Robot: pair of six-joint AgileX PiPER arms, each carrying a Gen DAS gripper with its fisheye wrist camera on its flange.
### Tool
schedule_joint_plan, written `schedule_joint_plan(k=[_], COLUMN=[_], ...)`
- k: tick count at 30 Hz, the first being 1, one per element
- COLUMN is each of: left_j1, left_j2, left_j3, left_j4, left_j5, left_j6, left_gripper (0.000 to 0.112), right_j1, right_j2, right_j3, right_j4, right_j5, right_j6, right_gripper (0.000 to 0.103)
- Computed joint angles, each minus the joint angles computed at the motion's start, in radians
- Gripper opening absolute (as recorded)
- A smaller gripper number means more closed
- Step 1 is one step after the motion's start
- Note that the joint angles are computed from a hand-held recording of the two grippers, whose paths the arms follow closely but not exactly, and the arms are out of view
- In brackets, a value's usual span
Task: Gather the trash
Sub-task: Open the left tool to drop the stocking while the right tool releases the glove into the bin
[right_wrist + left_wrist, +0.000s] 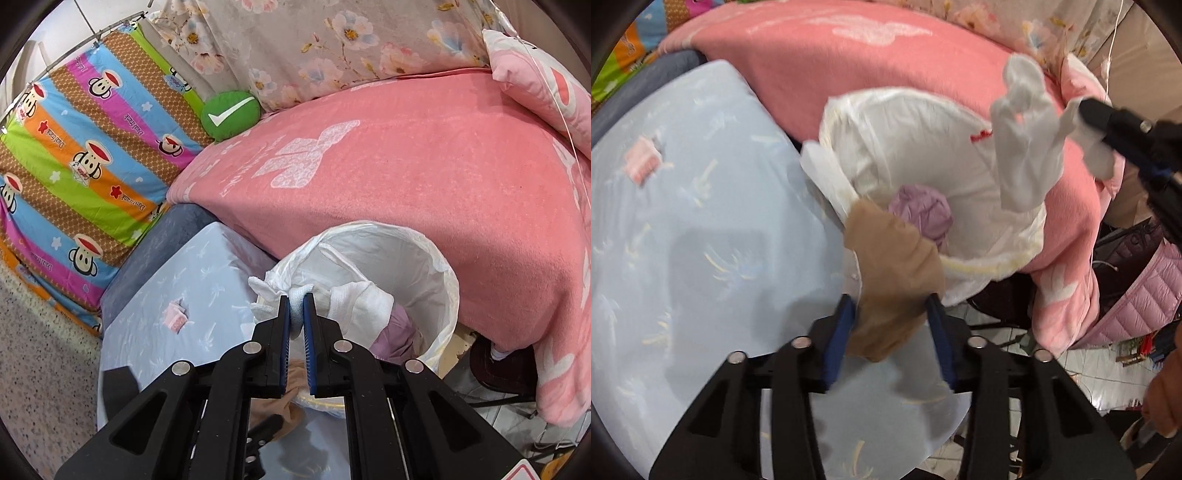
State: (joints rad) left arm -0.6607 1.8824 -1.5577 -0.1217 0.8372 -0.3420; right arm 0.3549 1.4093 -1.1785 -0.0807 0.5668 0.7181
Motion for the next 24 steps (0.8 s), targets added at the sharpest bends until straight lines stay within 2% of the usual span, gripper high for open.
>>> schedule_joint_plan(k=[4,5,9,12,22,24], left_j1=[-0.007,-0.002,0.017,0.018,0.016,0.009], left_j2=[0.002,-0.001,-0.022,-0.003,0.155,0.177], left_j3=[-0.003,-0.011,-0.063,-0.157,-0.494,-0.53], left_j4=[-0.005,-0.018,-0.037,-0.021,-0.015,0.016], left_j5=[0.001,0.006,0.017,0.035,0.136,0.154], left_j6=[0.016,0.025,0.059,0.068,0.085,0.07], left_gripper=[0.011,0.01,0.01,0.01,0.012,0.018], right_j1=[-0.007,-0.008,-0.016,-0.029,-0.063,-0.064], right_j2=[-0.002,-0.001,-0.003,0.001,0.031,0.036], right_j3=[0.008,0.005,-0.01,-0.021,-0.056,-0.062], right_j4=[0.004,0.003,0.0,0.005,0.017,0.015], right_j5=[0.001,0.003,0.008,0.007,0.02,0.023], right_j6=[-0.004,-0.003,-0.007,-0.016,-0.033,-0.028], right_gripper=[0.007,0.007,0.007,0.007,0.008,0.01])
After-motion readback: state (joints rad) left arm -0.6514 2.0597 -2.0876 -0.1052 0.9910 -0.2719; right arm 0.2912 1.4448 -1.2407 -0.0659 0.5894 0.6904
